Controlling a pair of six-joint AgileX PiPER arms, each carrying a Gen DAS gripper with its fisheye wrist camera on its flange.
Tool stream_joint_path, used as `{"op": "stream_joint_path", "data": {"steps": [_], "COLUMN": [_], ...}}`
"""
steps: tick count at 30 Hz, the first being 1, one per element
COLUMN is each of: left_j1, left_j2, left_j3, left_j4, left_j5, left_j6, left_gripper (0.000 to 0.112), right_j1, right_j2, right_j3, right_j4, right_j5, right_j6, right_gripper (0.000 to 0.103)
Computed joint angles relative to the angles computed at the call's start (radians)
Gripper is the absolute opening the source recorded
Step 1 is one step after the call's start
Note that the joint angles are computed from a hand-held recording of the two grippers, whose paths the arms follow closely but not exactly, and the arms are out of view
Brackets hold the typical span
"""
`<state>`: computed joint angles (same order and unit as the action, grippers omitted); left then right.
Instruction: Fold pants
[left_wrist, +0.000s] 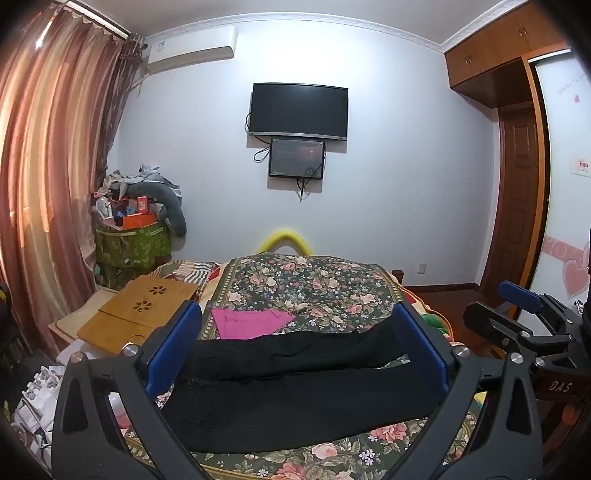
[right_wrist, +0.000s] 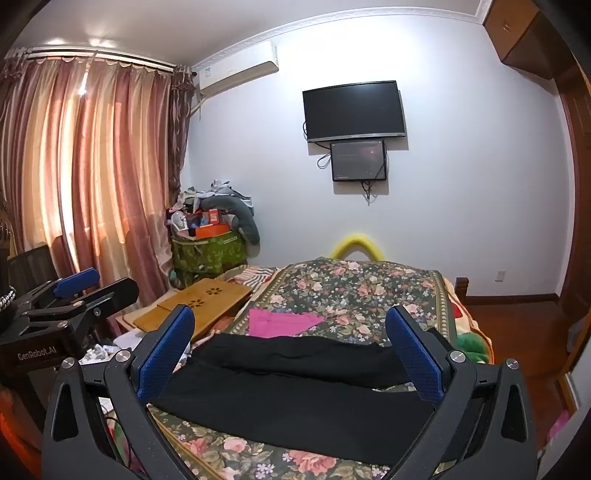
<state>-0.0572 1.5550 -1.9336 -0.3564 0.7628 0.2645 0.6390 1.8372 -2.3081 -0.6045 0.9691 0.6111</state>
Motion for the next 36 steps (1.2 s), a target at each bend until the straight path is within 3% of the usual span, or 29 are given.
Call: {"op": "stream_joint_path", "data": {"steps": [36], "left_j1": [0.008], "left_j2": [0.003], "left_j3": [-0.013], "left_j4": [-0.003], "left_j5": [0.008], "left_j6": [0.002], "left_gripper": [0.103], "right_j1": [-0.009], "right_j2": [-0.004], "right_j3": [0.004], "right_j4": [0.007], "right_j5": [-0.005], "right_j6": [0.000], "right_gripper": [0.103]}}
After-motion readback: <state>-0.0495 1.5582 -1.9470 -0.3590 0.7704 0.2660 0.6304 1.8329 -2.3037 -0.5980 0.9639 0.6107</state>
